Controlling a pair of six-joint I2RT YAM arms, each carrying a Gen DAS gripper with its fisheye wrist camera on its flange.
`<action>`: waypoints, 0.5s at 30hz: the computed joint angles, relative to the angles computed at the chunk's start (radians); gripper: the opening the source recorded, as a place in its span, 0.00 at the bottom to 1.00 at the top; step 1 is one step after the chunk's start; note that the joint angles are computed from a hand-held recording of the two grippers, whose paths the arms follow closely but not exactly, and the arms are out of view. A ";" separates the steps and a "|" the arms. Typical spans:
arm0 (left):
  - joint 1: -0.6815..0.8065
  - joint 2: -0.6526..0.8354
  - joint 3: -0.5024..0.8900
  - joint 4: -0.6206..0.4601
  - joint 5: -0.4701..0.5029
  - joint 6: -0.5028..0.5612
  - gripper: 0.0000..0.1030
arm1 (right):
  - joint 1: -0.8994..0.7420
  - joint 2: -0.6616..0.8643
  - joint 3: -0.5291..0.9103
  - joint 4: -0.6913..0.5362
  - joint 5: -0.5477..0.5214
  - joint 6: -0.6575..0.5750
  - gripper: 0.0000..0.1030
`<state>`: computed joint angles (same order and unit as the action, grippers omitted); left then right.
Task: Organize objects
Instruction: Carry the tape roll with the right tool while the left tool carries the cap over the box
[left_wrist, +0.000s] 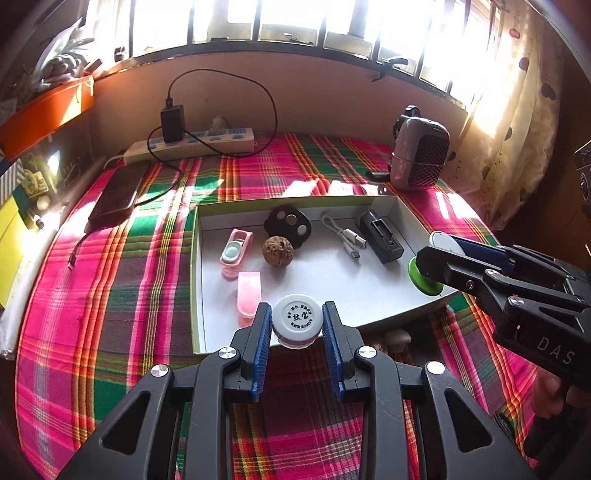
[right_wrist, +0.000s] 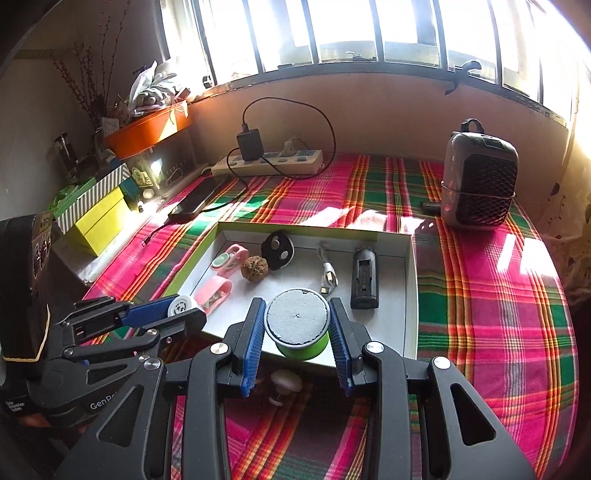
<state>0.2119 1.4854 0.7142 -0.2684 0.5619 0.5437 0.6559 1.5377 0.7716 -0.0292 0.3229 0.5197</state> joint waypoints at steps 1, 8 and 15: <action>-0.005 0.009 0.007 0.004 -0.002 -0.005 0.25 | -0.011 0.015 0.014 0.001 -0.008 -0.010 0.34; -0.043 0.085 0.054 0.032 -0.021 -0.033 0.25 | -0.091 0.135 0.107 0.015 -0.098 -0.069 0.34; -0.076 0.153 0.093 0.065 -0.043 -0.067 0.25 | -0.158 0.246 0.176 0.048 -0.197 -0.086 0.34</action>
<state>0.1356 1.6383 0.8074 -0.2029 0.5187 0.4764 0.4979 1.7834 0.9480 0.0186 0.1262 0.4334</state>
